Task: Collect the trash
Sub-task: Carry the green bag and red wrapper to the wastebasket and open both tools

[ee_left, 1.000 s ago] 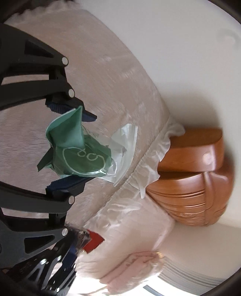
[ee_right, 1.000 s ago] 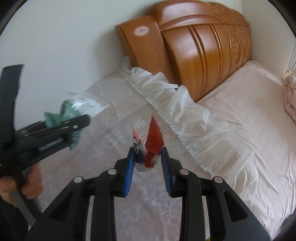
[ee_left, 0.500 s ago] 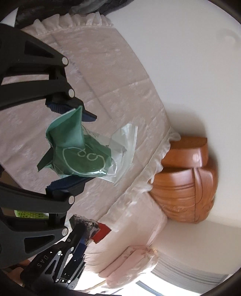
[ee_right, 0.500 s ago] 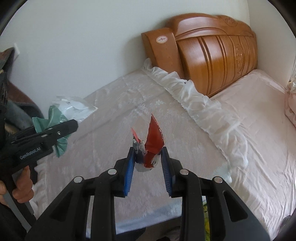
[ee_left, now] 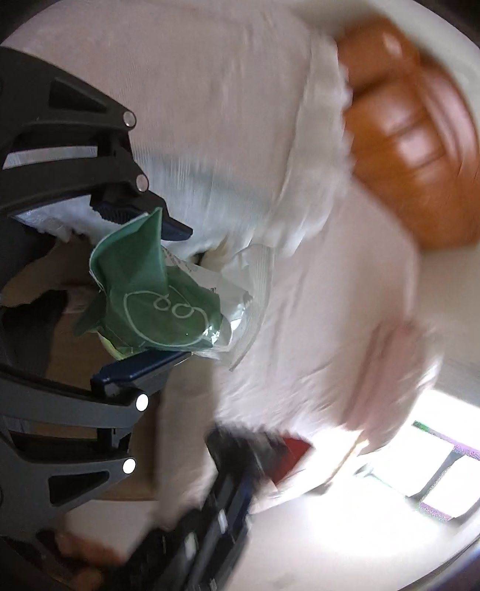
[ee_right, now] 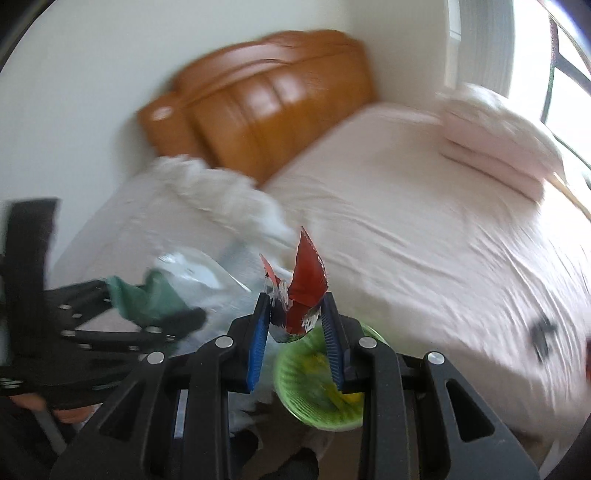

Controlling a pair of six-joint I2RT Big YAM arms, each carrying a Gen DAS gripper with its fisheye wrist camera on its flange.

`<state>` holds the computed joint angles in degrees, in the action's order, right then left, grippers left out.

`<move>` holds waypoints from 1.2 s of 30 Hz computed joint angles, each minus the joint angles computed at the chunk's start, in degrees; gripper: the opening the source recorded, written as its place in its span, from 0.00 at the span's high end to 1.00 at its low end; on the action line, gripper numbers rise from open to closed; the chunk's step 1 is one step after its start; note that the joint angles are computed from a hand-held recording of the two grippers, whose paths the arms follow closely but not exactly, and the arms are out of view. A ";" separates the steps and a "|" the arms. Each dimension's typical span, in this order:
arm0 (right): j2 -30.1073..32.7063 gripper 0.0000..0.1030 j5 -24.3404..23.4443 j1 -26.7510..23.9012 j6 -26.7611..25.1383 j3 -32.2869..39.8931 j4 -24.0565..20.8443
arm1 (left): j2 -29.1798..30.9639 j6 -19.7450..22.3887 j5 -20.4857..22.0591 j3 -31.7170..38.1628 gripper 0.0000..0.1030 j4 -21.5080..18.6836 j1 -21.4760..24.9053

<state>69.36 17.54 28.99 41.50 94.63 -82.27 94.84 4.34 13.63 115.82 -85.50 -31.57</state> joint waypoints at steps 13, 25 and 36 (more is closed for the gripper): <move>-10.31 0.72 -2.46 -3.54 3.30 -11.57 -0.88 | 6.17 -4.40 -11.22 -8.11 0.13 -0.72 -9.12; -7.14 0.70 -10.55 -6.35 -3.32 -17.50 8.94 | -2.74 -8.52 -14.63 -9.09 0.07 5.26 -6.96; 5.23 0.15 -19.32 -4.02 0.50 -22.39 12.75 | -8.89 -9.90 -17.73 -12.20 0.07 3.28 -0.09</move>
<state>74.59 -1.77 24.97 41.99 72.24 -69.52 85.95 -5.56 -4.10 103.62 -82.22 -31.65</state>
